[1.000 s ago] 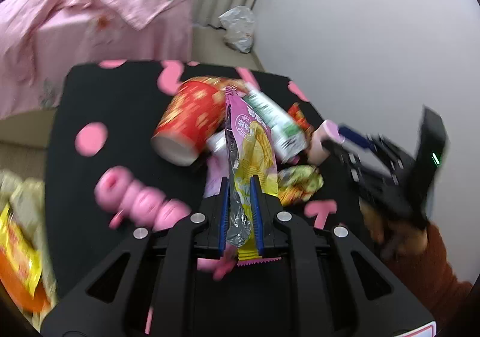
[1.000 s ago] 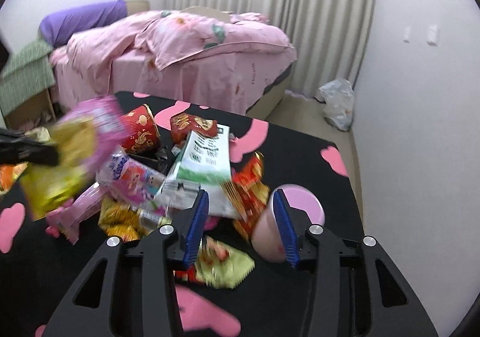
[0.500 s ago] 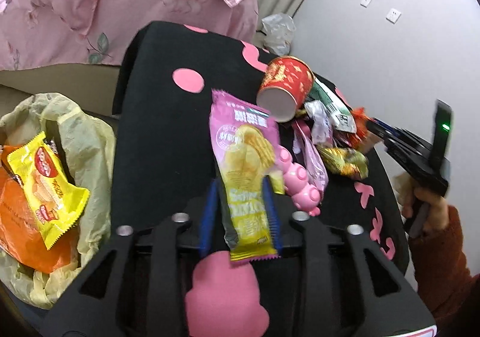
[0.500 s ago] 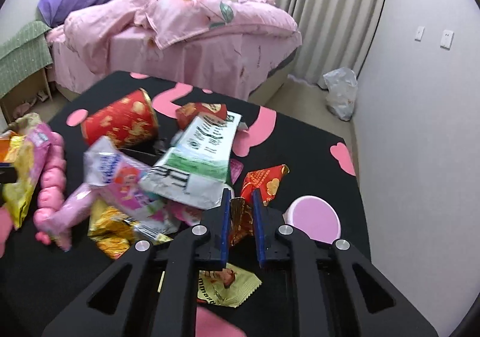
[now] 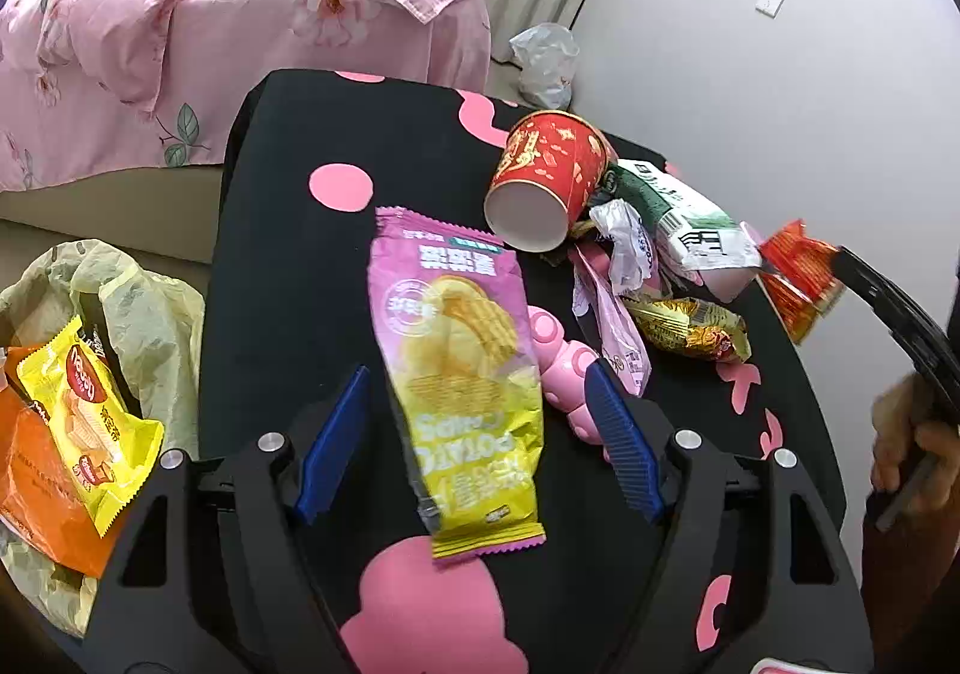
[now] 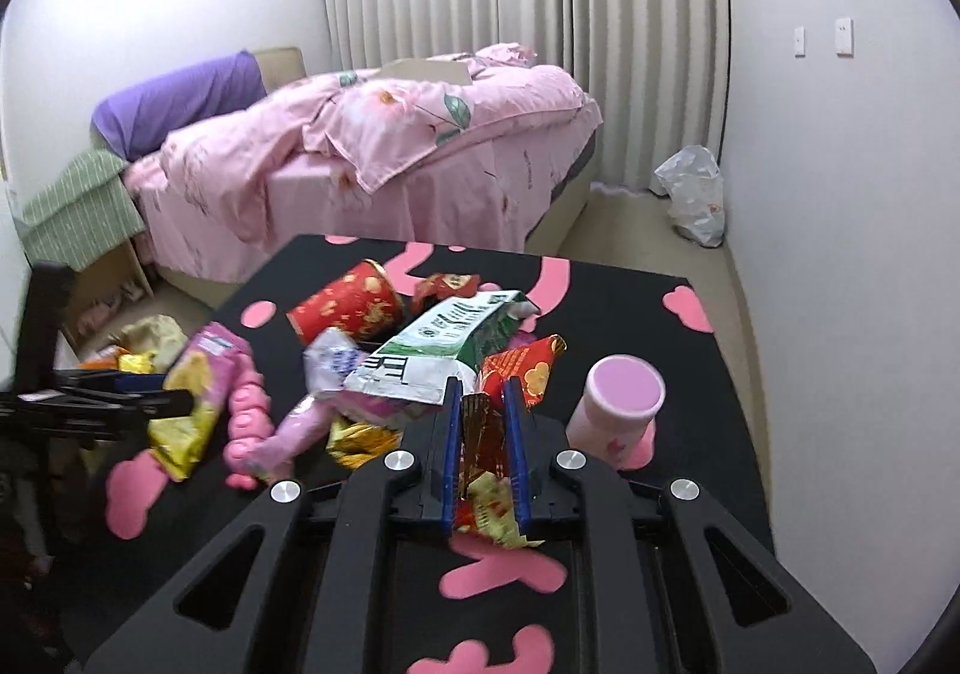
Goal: Collect trash
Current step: 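Carry the purple chip bag and red wrapper with both tools to the wastebasket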
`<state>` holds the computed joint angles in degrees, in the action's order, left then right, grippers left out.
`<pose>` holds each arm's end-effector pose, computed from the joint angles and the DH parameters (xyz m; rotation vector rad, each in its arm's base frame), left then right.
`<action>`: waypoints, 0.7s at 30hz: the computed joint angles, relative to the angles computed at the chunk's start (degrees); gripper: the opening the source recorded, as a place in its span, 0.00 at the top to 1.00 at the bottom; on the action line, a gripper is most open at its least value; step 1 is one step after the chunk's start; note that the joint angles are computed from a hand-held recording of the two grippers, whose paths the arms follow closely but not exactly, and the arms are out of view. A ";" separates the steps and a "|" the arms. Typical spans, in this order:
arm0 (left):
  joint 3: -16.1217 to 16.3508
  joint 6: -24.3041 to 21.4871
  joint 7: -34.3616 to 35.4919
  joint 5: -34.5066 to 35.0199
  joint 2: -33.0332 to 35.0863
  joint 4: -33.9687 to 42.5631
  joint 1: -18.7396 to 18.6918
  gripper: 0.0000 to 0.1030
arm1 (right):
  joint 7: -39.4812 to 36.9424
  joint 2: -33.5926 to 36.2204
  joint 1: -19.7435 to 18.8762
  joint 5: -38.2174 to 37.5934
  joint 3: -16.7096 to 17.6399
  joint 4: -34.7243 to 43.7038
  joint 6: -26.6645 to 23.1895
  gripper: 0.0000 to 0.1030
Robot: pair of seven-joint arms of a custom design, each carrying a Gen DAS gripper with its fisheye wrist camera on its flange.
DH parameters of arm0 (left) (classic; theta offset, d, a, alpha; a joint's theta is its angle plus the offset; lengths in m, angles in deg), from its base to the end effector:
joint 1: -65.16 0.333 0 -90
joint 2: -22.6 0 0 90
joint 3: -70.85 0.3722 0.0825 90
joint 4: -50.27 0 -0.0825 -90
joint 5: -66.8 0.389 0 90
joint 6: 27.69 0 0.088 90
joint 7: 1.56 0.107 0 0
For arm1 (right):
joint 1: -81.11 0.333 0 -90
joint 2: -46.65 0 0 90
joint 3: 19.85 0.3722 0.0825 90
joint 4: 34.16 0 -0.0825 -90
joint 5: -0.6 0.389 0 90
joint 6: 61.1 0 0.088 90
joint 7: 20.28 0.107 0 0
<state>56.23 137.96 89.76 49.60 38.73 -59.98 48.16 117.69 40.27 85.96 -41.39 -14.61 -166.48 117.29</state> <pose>0.5949 -0.3261 0.4784 -1.7043 2.2519 -1.0423 0.5113 0.1505 0.5366 -1.6958 1.5864 -0.7208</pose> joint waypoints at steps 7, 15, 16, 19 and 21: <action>-2.13 -3.97 1.42 -4.26 -0.31 -0.57 1.57 0.55 | -11.98 -3.68 10.26 16.31 -7.15 -7.38 3.34 0.86; -0.66 -0.08 1.84 -6.01 -2.28 -3.66 0.61 0.72 | -5.43 -6.20 -1.56 8.32 3.13 -9.35 -1.85 0.86; -0.54 0.57 1.68 -5.67 -2.48 -3.86 0.61 0.72 | -4.81 -6.64 -1.92 8.10 2.96 -9.74 -1.31 0.86; -5.14 3.00 8.38 -13.33 -2.98 -4.36 4.61 0.72 | -2.20 -8.07 -4.70 5.86 4.45 -10.09 -0.42 0.86; -7.47 3.80 13.06 -19.26 -2.87 -4.15 6.42 0.66 | -1.28 -8.41 -5.92 4.73 5.32 -9.96 0.14 0.86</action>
